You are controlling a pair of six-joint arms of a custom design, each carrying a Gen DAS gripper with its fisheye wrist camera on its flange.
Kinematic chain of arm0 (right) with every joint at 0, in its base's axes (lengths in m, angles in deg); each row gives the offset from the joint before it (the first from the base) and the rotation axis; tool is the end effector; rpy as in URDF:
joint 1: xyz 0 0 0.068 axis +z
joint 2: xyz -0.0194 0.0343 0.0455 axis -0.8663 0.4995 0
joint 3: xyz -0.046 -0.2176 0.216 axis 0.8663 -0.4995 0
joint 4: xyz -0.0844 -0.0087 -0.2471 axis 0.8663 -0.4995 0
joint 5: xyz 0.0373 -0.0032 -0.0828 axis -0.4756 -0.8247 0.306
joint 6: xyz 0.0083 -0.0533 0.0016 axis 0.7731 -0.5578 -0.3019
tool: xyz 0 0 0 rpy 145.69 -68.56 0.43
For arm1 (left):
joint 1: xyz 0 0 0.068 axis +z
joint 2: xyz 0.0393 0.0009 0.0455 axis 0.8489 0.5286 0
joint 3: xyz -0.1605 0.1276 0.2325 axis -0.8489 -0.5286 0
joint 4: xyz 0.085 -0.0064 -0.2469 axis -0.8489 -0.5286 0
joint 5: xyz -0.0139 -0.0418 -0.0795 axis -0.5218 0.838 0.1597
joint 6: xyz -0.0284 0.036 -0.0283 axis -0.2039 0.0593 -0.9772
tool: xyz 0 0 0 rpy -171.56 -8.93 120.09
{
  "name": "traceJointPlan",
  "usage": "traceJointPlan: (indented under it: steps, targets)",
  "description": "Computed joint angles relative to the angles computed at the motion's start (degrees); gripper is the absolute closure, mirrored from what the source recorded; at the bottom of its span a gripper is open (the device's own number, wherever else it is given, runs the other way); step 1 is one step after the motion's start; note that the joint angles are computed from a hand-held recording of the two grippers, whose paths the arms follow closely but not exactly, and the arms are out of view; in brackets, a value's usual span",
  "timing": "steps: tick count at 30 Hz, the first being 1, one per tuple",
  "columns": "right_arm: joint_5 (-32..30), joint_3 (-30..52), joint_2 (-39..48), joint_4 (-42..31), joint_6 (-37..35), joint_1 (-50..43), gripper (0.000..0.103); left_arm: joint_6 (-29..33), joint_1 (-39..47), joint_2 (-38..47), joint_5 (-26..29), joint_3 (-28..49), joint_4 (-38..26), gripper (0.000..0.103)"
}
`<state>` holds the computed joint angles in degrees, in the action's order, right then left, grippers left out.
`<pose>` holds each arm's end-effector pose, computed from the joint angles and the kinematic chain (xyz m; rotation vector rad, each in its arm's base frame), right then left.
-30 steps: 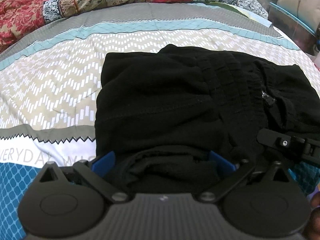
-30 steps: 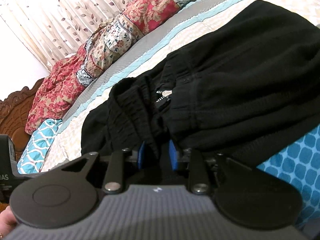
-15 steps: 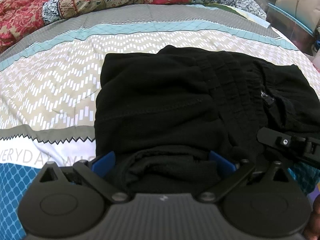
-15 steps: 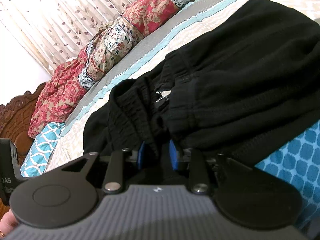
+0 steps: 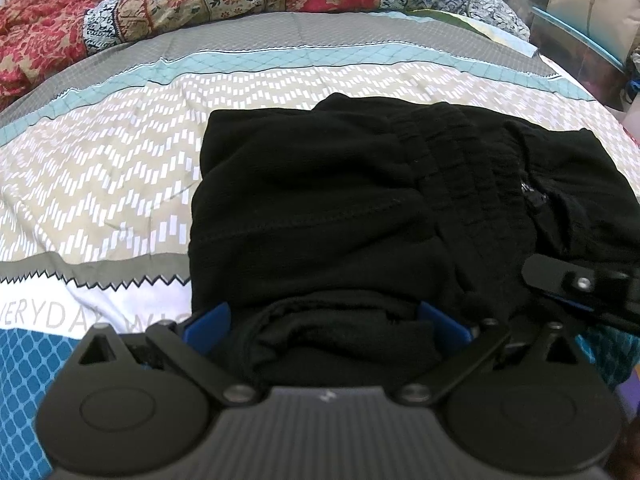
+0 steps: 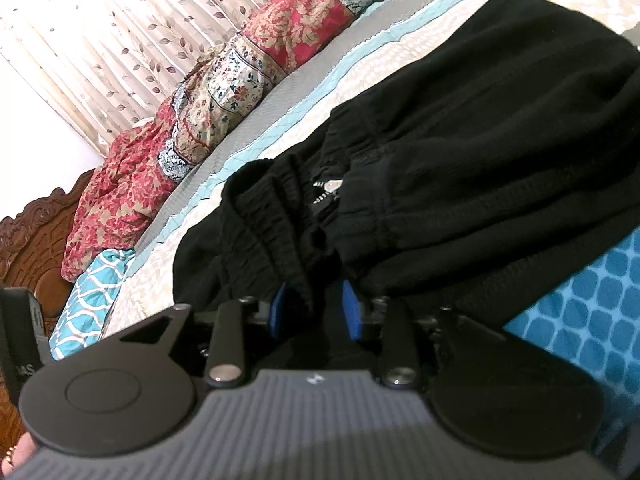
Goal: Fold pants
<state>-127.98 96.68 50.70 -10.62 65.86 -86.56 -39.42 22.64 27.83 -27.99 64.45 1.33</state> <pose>0.2142 -0.0737 0.1172 -0.0169 2.3177 1.0137 0.1675 -0.1046 0.1470 -0.1615 2.5355 -0.0307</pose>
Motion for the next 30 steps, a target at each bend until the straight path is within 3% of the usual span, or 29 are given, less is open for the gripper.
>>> traceJointPlan:
  steps: [2,6,10,12,17,20,26,30]
  targets:
    - [0.08,-0.27,-2.89,-3.66,-2.68,0.09,0.046,0.38,0.31,-0.12,0.38,0.3,-0.49,0.0]
    - [-0.1,-3.6,-12.05,-5.45,-7.53,-2.05,0.045,0.17,-0.2,0.2,-0.26,0.92,-1.27,0.0]
    - [-0.74,-4.39,-15.65,-0.36,-6.7,-7.31,0.046,-1.42,-1.66,0.52,-2.11,2.13,-3.18,0.0]
    - [0.29,-4.07,-14.33,3.14,-4.74,-8.71,0.047,-2.27,-2.4,0.6,-2.99,2.98,-4.7,0.0]
    - [5.98,-2.68,-8.31,8.84,-3.16,-9.28,0.072,-3.73,-5.96,1.04,-7.93,5.96,-10.17,0.0]
    - [9.83,-2.19,-4.26,10.81,-3.75,-7.68,0.077,-4.23,-7.46,1.1,-9.9,7.5,-12.86,0.001]
    - [9.82,-2.84,-3.49,11.44,-8.33,-8.21,0.077,-5.22,-9.35,-0.17,-12.5,11.04,-17.87,0.003]
    - [5.82,-0.27,-2.51,5.98,-8.6,-10.96,0.074,-4.6,-10.26,-0.94,-13.5,13.91,-20.45,0.003]
